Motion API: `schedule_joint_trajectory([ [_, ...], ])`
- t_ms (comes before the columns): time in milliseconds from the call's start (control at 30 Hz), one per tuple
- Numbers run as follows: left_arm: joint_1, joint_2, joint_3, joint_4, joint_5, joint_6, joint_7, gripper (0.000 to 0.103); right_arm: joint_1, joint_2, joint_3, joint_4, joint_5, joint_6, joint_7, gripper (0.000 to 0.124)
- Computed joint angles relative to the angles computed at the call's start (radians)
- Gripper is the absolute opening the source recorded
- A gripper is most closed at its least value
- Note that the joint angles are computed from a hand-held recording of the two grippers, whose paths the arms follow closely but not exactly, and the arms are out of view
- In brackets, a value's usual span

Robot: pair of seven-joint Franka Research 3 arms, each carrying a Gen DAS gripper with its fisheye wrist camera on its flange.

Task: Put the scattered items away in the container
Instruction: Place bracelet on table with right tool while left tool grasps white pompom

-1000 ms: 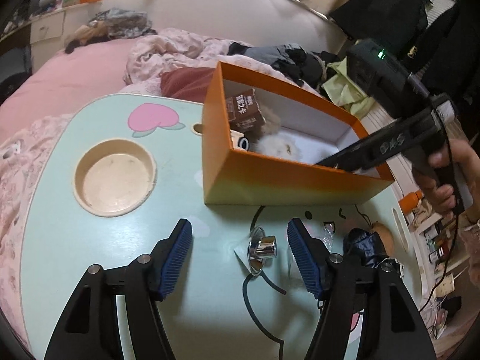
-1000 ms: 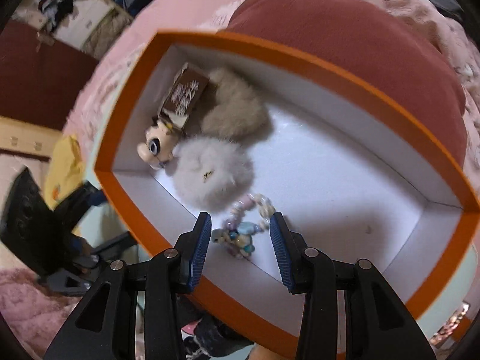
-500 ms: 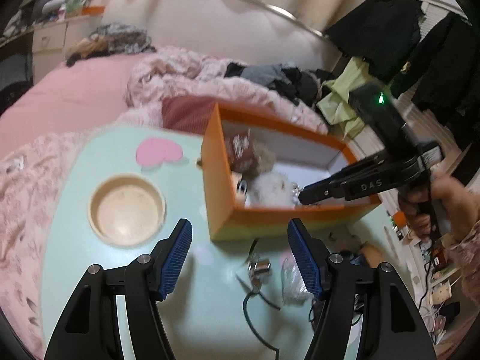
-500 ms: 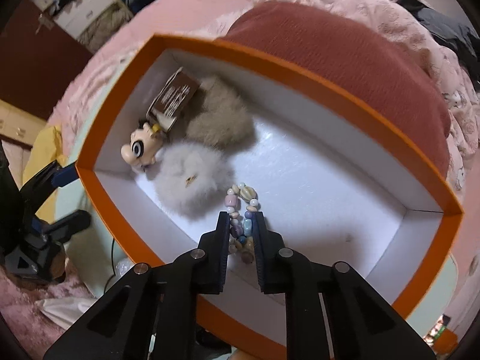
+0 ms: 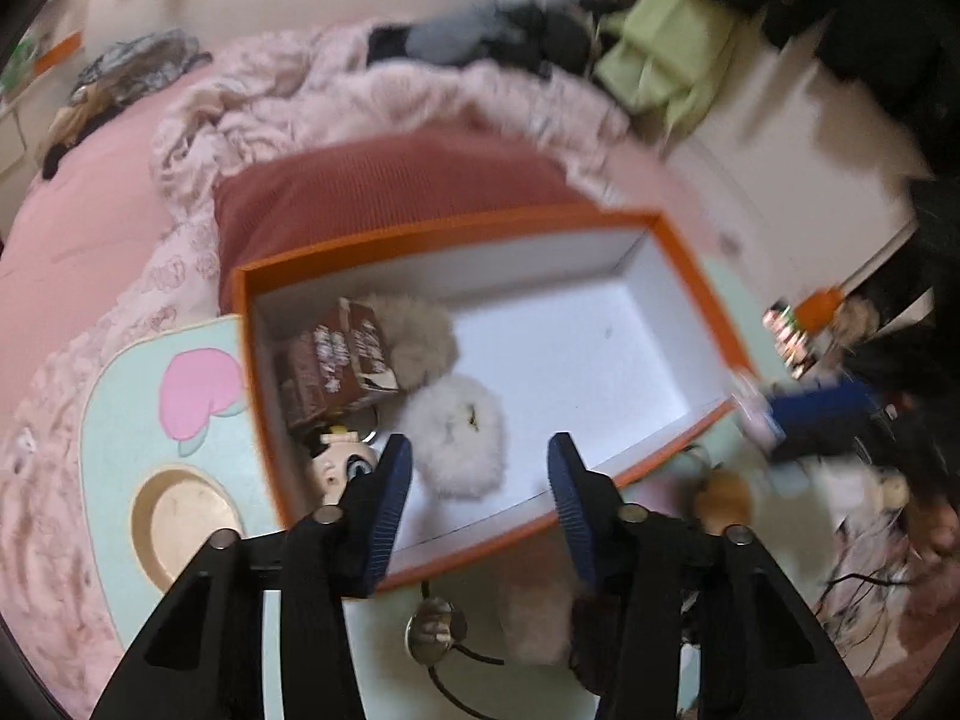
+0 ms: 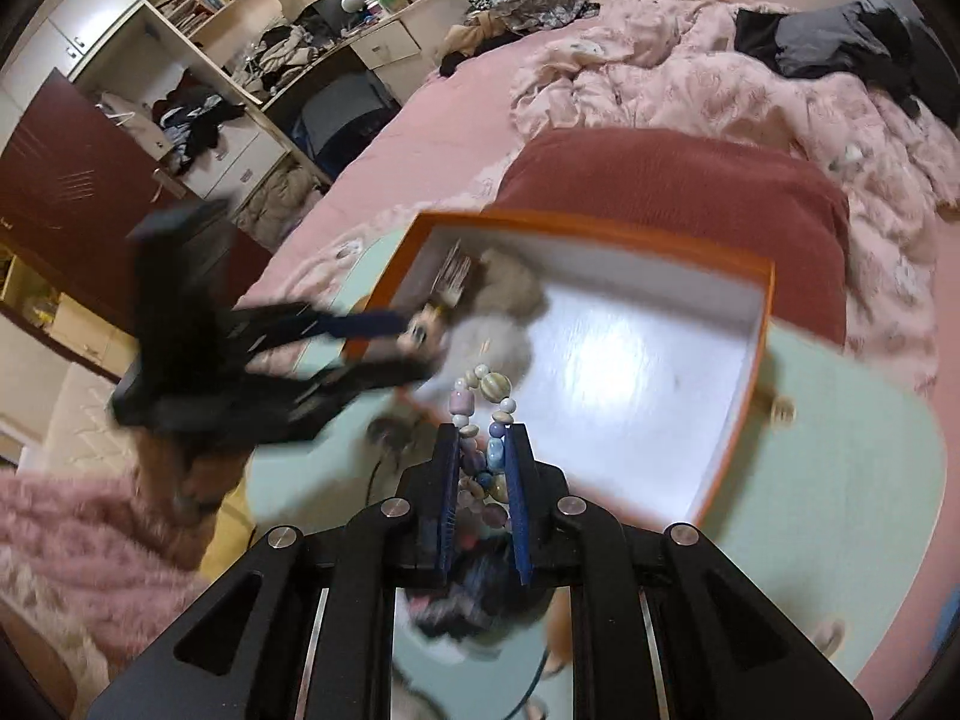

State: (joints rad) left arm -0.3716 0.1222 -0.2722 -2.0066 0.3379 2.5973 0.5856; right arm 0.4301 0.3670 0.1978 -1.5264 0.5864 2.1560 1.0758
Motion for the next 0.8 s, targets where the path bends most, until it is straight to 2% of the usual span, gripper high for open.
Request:
schedule_joint_trajectory([
  [133, -0.028, 0.082, 0.011, 0.12, 0.059, -0.163, -0.027, 0.042, 0.009, -0.07, 0.0, -0.138, 0.004, 0.038, -0.013, 0.016],
  [267, -0.044, 0.131, 0.015, 0.19, 0.082, -0.255, -0.029, 0.042, 0.022, -0.106, -0.004, -0.247, 0.012, 0.126, 0.0, 0.016],
  [433, -0.008, 0.149, 0.0, 0.186, -0.04, -0.188, 0.035, 0.042, 0.043, -0.106, -0.007, -0.314, -0.029, 0.245, 0.038, 0.019],
  [533, 0.015, 0.14, -0.01, 0.155, -0.124, -0.131, 0.076, 0.043, 0.034, -0.104, 0.006, -0.332, 0.011, 0.287, 0.021, 0.021],
  [633, 0.023, 0.129, -0.009, 0.14, -0.162, -0.114, 0.09, 0.043, 0.015, -0.112, 0.019, -0.351, 0.084, 0.317, -0.013, 0.025],
  [700, 0.019, 0.124, -0.004, 0.13, -0.162, -0.101, 0.08, 0.041, -0.005, -0.12, 0.029, -0.365, 0.163, 0.321, -0.057, 0.026],
  [767, 0.004, 0.124, 0.01, 0.132, -0.121, -0.111, 0.046, 0.032, -0.013, -0.129, 0.033, -0.377, 0.22, 0.326, -0.094, 0.026],
  [800, 0.002, 0.124, 0.012, 0.13, -0.11, -0.108, 0.034, 0.032, -0.014, -0.134, 0.033, -0.382, 0.237, 0.328, -0.105, 0.026],
])
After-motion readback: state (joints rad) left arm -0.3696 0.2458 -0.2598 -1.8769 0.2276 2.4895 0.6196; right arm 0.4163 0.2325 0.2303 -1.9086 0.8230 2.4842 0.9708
